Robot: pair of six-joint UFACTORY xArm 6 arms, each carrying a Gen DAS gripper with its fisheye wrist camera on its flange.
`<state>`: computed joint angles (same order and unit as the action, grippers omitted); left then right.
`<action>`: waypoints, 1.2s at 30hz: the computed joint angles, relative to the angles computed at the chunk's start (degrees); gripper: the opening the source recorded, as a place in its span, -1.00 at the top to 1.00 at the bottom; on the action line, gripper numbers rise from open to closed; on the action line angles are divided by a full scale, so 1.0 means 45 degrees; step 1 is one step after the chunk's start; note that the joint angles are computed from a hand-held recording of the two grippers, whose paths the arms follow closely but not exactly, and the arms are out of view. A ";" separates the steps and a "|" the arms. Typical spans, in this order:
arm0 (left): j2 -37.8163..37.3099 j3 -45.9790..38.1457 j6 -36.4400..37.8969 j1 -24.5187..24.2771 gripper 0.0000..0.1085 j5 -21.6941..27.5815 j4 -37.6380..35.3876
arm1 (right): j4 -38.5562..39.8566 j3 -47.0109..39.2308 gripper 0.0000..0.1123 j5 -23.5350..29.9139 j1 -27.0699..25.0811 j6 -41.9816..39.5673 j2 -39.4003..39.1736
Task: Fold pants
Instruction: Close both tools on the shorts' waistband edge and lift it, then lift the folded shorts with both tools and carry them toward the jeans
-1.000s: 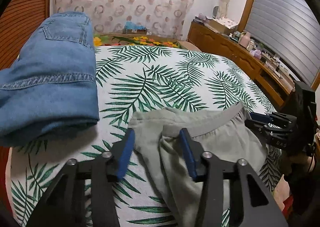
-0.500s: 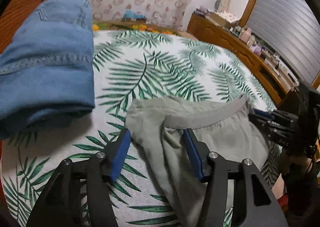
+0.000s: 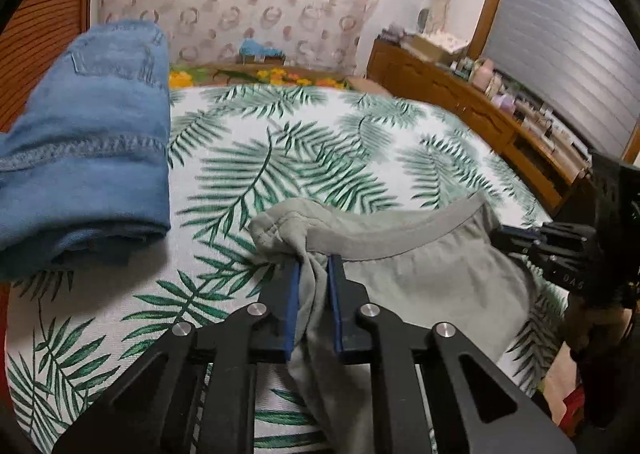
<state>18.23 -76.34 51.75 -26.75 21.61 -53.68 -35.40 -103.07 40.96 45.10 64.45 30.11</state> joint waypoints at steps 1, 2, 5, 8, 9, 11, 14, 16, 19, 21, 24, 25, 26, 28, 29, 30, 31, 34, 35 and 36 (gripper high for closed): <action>-0.0124 0.0085 0.0238 -0.0030 0.76 -0.0063 -0.0257 | -0.0213 0.0087 0.90 -0.0042 0.0035 0.0220 -0.0095; -0.0327 0.0238 0.0630 -0.0079 0.76 -0.0168 -0.0609 | -0.0410 0.0190 0.90 -0.0117 0.0058 0.0403 -0.0205; -0.0712 0.0508 0.1257 -0.0290 0.78 -0.0542 -0.1173 | -0.0953 0.0260 0.90 0.0065 0.0196 0.0808 -0.0359; -0.1097 0.0745 0.1887 -0.0420 0.78 -0.0671 -0.1832 | -0.1518 0.0468 0.90 0.0031 0.0314 0.1285 -0.0605; -0.1237 0.0812 0.2122 -0.0449 0.78 -0.0686 -0.2083 | -0.1705 0.0581 0.91 0.0028 0.0357 0.1441 -0.0709; -0.1453 0.0897 0.2537 -0.0498 0.78 -0.0677 -0.2546 | -0.2057 0.0585 0.91 0.0097 0.0462 0.1622 -0.0818; -0.1762 0.1054 0.3036 -0.0624 0.78 -0.0977 -0.3022 | -0.2642 0.0691 0.91 0.0271 0.0608 0.1948 -0.1044; -0.1980 0.1123 0.3495 -0.0669 0.79 -0.1110 -0.3462 | -0.2904 0.0749 0.91 0.0346 0.0683 0.2068 -0.1197; -0.2258 0.1257 0.4063 -0.0738 0.79 -0.1298 -0.4021 | -0.3230 0.0816 0.91 0.0378 0.0747 0.2235 -0.1359; -0.2522 0.1378 0.4443 -0.0749 0.79 -0.1332 -0.4419 | -0.3454 0.0896 0.91 0.0395 0.0805 0.2372 -0.1510; -0.2882 0.1518 0.5020 -0.0762 0.79 -0.1348 -0.5062 | -0.3700 0.0955 0.91 0.0482 0.0925 0.2434 -0.1730; -0.2970 0.1553 0.5169 -0.0773 0.79 -0.1377 -0.5212 | -0.3794 0.0940 0.91 0.0524 0.0969 0.2434 -0.1783; -0.3092 0.1592 0.5402 -0.0784 0.79 -0.1441 -0.5435 | -0.3886 0.0975 0.91 0.0520 0.0981 0.2454 -0.1832; -0.3216 0.1629 0.5653 -0.0784 0.79 -0.1471 -0.5678 | -0.4065 0.0989 0.91 0.0544 0.1032 0.2491 -0.1911; -0.3300 0.1649 0.5743 -0.0785 0.79 -0.1455 -0.5735 | -0.4143 0.1004 0.91 0.0536 0.1050 0.2495 -0.1958; -0.3353 0.1663 0.5849 -0.0781 0.79 -0.1468 -0.5818 | -0.4244 0.1048 0.91 0.0518 0.1055 0.2528 -0.2013; -0.3413 0.1677 0.5980 -0.0780 0.79 -0.1508 -0.5931 | -0.4314 0.1065 0.91 0.0501 0.1055 0.2544 -0.2034; -0.3533 0.1731 0.6308 -0.0756 0.79 -0.1526 -0.6228 | -0.4455 0.1060 0.91 0.0504 0.1084 0.2510 -0.2089; -0.3556 0.1723 0.6339 -0.0755 0.79 -0.1553 -0.6259 | -0.4493 0.1017 0.91 0.0515 0.1090 0.2470 -0.2068; -0.3573 0.1718 0.6373 -0.0734 0.79 -0.1570 -0.6300 | -0.4519 0.0993 0.91 0.0508 0.1093 0.2425 -0.2056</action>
